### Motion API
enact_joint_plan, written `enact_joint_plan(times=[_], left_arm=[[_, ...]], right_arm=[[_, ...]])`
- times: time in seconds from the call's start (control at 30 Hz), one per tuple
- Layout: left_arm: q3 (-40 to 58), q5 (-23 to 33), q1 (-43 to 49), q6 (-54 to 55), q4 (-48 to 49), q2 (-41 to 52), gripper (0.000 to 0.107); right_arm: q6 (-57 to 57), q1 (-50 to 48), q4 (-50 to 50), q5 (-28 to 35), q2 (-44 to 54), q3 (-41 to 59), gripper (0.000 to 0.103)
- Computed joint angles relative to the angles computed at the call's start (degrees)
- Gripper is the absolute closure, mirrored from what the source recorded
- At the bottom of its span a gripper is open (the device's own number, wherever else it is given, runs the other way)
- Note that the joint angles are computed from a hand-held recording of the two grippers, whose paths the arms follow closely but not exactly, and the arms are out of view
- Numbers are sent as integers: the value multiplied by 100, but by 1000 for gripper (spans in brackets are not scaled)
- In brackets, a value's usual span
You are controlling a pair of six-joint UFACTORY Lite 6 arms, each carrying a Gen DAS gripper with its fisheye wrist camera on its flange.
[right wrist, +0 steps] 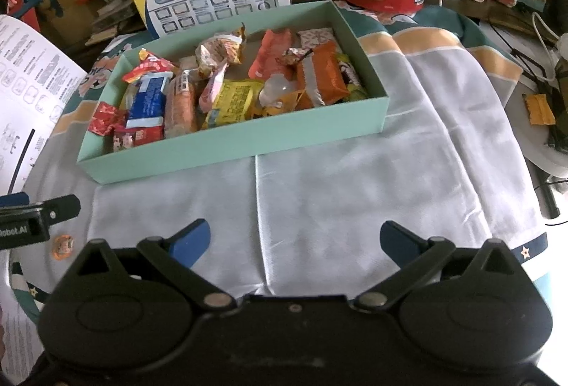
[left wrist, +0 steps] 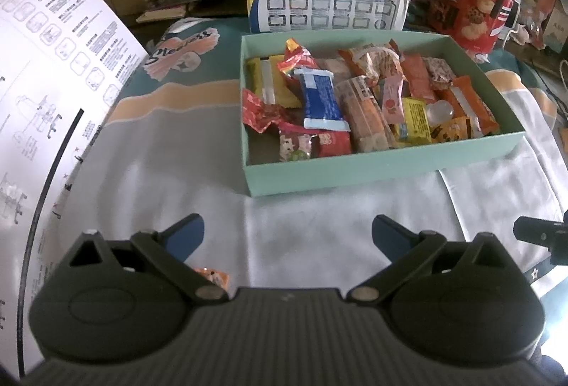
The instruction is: Organize snacks
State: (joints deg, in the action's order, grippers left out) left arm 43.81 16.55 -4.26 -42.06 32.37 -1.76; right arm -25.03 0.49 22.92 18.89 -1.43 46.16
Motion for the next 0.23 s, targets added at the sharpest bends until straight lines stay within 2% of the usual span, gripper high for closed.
enact_joint_plan(times=[0.23], left_arm=[[37,2,-27,48,-42,107,4]], right_arm=[[25,18,-26,-19,24,11,0]])
